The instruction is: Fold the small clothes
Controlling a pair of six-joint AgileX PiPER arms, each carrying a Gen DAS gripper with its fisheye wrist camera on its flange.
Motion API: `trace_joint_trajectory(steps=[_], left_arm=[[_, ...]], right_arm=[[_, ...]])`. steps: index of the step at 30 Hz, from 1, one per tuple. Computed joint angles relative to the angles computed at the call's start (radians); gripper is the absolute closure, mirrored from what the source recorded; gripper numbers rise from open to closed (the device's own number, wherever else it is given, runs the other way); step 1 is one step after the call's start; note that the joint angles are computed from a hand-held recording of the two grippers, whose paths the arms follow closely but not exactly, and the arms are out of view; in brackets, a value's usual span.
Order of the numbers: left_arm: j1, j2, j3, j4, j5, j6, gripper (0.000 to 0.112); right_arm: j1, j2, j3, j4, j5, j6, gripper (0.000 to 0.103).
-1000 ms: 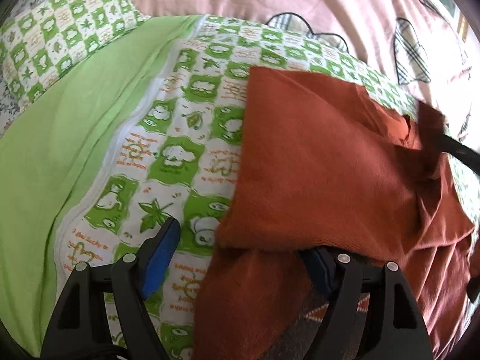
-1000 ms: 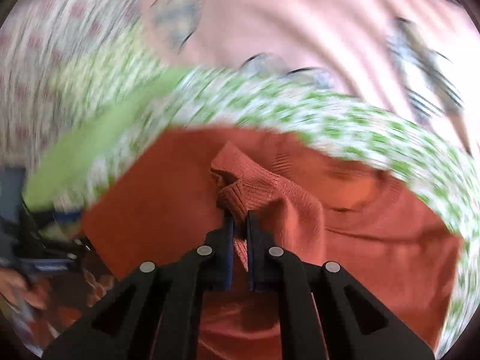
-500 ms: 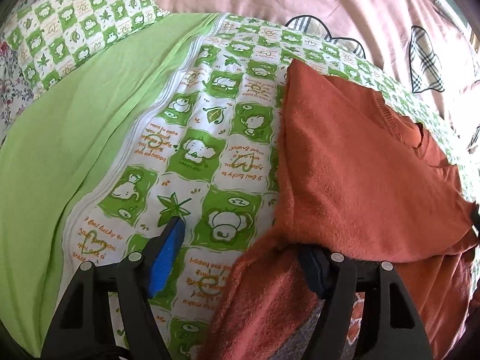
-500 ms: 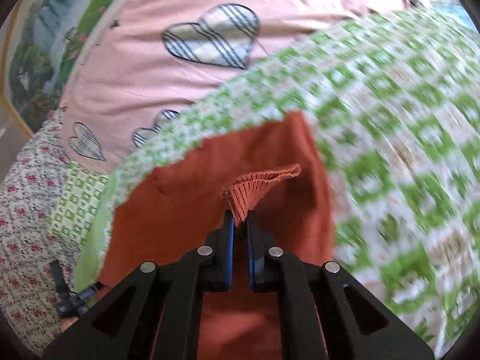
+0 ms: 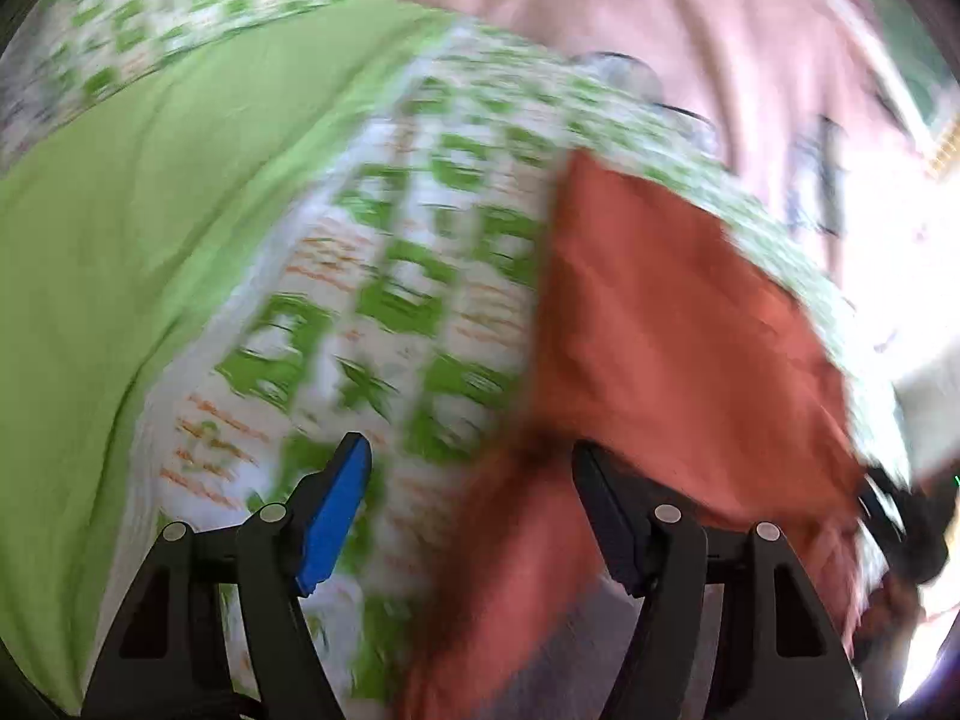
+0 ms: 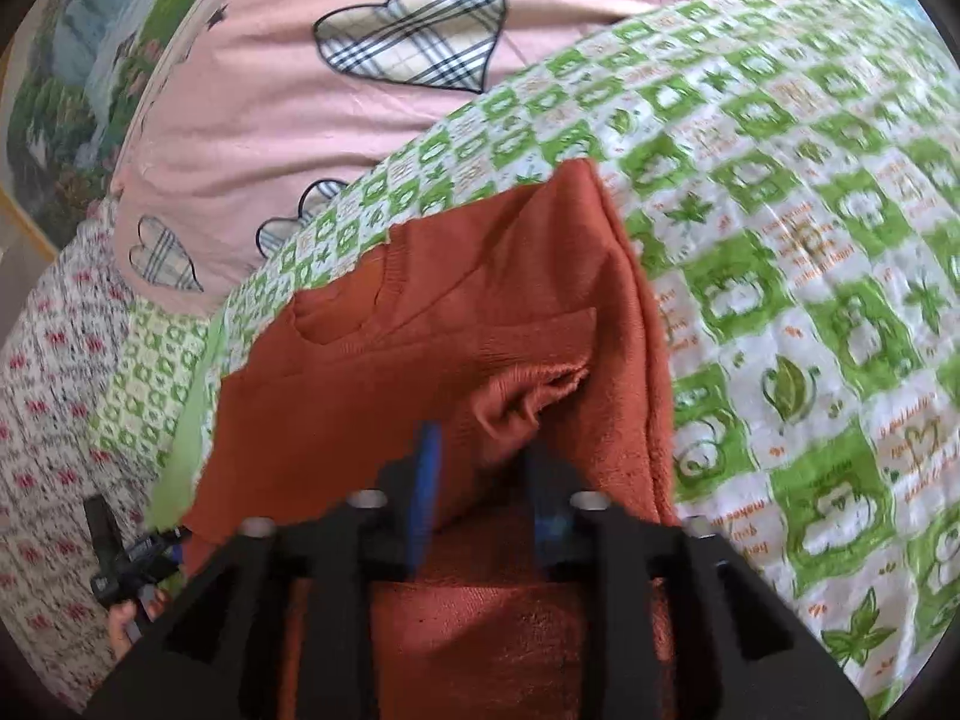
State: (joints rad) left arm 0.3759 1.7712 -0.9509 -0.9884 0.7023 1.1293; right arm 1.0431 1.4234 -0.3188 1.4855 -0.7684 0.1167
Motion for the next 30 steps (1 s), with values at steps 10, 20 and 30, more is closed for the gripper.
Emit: trace_joint_trajectory(steps=[10,20,30], left_arm=[[-0.135,0.102,-0.234,0.112,0.006,-0.193,0.041],[-0.275,0.337,-0.542,0.286,-0.031,-0.389,0.102],[-0.281,0.309,-0.433,0.146,-0.197,-0.270,0.102]], right_arm=[[-0.103,0.016,-0.042,0.046,0.079,-0.107,0.066],[-0.143,0.008,-0.129,0.123,0.089,-0.393,0.095],[-0.231,0.102,-0.132,0.157,0.173,-0.463,0.096]])
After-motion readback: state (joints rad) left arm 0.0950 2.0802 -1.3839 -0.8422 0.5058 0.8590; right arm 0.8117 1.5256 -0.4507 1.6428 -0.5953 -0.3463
